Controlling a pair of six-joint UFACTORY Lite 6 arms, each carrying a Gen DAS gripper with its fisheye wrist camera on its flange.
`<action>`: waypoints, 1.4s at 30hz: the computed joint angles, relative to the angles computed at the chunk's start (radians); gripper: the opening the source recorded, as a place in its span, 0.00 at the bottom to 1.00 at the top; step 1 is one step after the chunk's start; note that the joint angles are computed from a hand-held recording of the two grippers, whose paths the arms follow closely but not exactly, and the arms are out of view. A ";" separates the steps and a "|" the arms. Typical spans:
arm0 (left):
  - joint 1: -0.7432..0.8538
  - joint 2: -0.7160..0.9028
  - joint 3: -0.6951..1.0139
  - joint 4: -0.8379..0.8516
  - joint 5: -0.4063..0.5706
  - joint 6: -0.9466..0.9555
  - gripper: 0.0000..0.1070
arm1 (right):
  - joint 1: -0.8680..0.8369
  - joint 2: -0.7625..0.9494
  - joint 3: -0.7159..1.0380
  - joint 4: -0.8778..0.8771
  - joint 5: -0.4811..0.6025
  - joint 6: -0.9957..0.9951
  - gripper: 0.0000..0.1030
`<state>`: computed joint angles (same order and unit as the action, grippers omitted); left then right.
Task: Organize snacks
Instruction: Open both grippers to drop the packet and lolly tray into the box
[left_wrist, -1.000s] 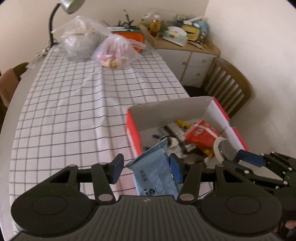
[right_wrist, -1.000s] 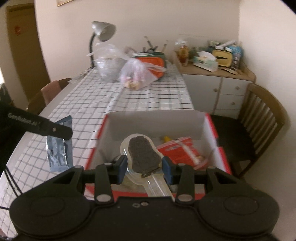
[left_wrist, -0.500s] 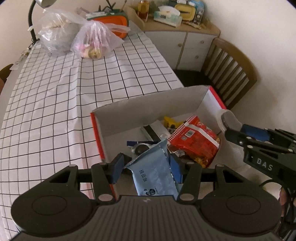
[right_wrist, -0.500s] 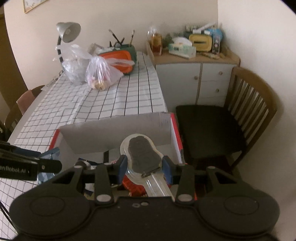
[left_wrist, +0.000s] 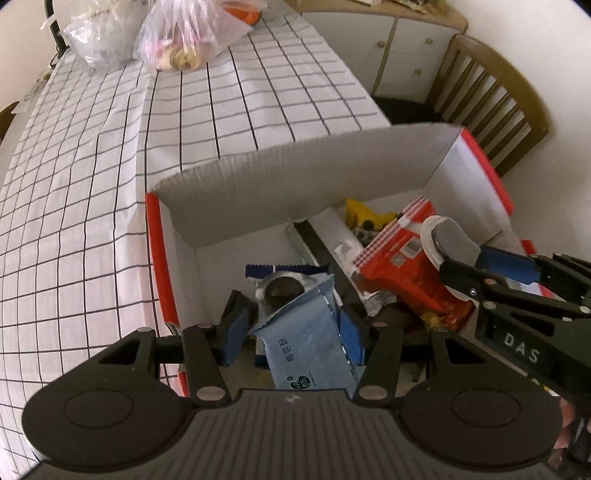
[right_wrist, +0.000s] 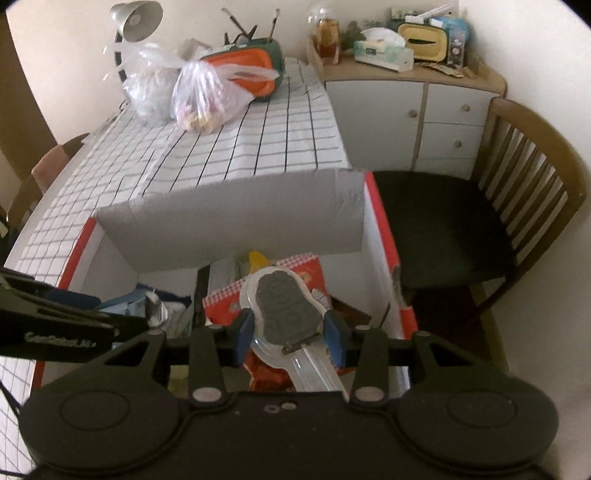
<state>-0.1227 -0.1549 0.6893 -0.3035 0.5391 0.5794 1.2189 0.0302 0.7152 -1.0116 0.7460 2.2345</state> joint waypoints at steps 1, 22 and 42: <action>-0.003 0.007 -0.004 0.006 -0.010 -0.008 0.50 | -0.004 -0.003 -0.001 0.000 -0.006 -0.007 0.39; 0.049 -0.210 -0.195 -0.097 -0.043 0.054 0.56 | 0.117 -0.038 -0.012 0.009 0.069 0.013 0.63; 0.516 -0.579 -0.229 -0.342 0.395 0.548 0.71 | 0.424 -0.002 0.214 0.088 0.469 0.092 0.96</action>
